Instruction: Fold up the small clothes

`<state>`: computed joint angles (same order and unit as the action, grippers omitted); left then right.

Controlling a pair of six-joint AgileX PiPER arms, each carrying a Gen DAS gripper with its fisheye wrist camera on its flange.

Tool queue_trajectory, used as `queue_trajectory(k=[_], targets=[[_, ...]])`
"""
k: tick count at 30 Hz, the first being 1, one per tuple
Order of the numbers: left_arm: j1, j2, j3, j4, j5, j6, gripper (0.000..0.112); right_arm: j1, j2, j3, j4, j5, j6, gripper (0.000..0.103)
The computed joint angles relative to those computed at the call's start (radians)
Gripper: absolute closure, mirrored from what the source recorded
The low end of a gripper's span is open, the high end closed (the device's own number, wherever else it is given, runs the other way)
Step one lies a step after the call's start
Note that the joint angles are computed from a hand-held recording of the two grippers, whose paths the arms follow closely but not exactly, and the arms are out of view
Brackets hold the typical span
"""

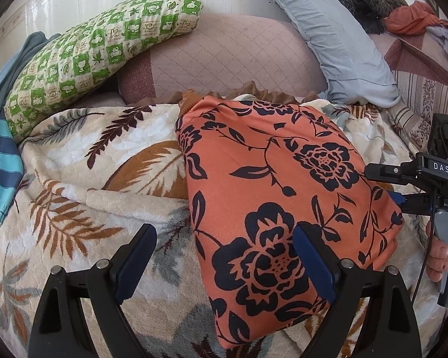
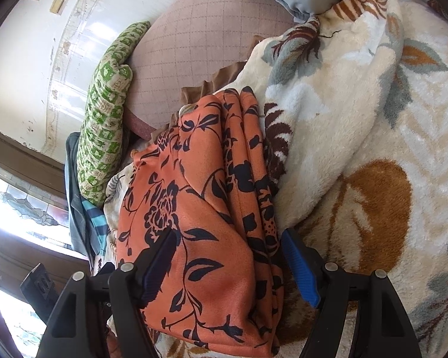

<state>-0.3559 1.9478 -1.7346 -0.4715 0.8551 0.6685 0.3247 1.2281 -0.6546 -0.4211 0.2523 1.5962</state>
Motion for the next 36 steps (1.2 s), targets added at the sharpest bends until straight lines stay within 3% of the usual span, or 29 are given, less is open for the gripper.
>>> queue_trajectory(k=[17, 21, 24, 27, 32, 34, 36], targets=[[-0.016, 0.03, -0.025, 0.012, 0.008, -0.012, 0.02, -0.027, 0.05, 0.029, -0.022, -0.104, 0.028, 0.024], [-0.013, 0.061, -0.057, -0.017, 0.048, -0.017, 0.016, -0.019, 0.066, 0.028, -0.172, -0.118, 0.174, 0.022], [-0.001, 0.114, -0.126, -0.063, 0.15, -0.023, 0.016, 0.011, 0.096, -0.006, -0.292, -0.085, 0.283, 0.019], [0.006, 0.147, -0.158, -0.105, 0.21, -0.028, 0.016, 0.041, 0.132, -0.05, -0.29, -0.046, 0.251, 0.018], [0.011, 0.124, -0.102, -0.154, 0.173, 0.017, 0.017, 0.145, 0.198, -0.157, -0.367, 0.139, 0.309, 0.026], [0.015, 0.115, -0.089, -0.17, 0.164, 0.026, 0.023, 0.168, 0.204, -0.178, -0.383, 0.186, 0.32, 0.035], [0.018, 0.102, -0.075, -0.188, 0.154, 0.045, 0.037, 0.188, 0.203, -0.2, -0.383, 0.235, 0.313, 0.044]])
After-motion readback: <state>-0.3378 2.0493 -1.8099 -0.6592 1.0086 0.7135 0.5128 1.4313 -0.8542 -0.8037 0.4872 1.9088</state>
